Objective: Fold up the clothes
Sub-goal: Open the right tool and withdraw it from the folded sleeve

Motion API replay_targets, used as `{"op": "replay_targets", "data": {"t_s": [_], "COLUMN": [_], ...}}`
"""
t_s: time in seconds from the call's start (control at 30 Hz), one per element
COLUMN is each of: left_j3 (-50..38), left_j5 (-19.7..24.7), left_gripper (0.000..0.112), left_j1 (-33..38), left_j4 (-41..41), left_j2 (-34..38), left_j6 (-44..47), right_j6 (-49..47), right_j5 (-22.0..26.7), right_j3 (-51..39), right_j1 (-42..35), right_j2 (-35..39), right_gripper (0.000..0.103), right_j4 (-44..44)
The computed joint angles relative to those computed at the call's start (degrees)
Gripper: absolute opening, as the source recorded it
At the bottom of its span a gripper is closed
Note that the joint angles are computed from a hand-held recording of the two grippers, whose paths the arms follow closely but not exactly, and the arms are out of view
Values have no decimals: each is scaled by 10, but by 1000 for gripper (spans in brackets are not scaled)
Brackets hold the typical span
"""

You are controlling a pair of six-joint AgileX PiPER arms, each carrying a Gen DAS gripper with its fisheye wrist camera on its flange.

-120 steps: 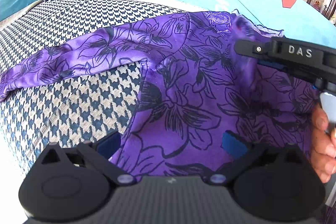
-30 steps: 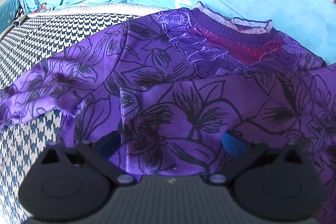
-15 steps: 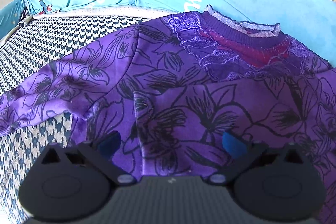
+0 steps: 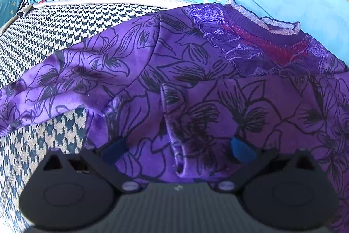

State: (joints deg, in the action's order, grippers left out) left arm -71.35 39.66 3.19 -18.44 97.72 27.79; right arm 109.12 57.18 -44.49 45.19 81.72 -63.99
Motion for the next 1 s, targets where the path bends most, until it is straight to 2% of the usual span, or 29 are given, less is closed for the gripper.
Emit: {"op": "replay_targets", "data": {"t_s": [0.2,0.3,0.4,0.47,0.53,0.63,0.67,0.73,0.87,1.0], "left_j3": [-24,-42,-31,-42,-69,-91,-93,-89,-94,-96], "left_j5": [-1,19,-15,-14,17,42,41,29,29,29], "left_gripper": [103,103,103,103,103,103,103,103,103,103], "left_j1": [28,53,51,62,85,97,96,93,103,110], "left_j4": [20,-3,43,37,2,4,14,39,38,47], "left_j2": [14,28,20,26,40,53,55,55,61,65], "left_j6": [-5,23,6,7,19,2,-5,-22,-24,-29], "right_j6": [-30,-43,-50,-45,-33,-16,-12,-12,-18,-46], "right_j5": [29,36,49,56,68,72,67,27,-32,-58], "right_j3": [-21,-30,-47,-55,-65,-71,-72,-72,-74,-84], "right_j1": [2,1,4,8,15,35,40,39,36,31], "right_j2": [20,24,32,34,36,36,36,33,40,59], "right_gripper": [5,5,5,9,12,19,20,20,21,21], "right_j4": [25,35,47,49,46,18,8,1,-3,14]}}
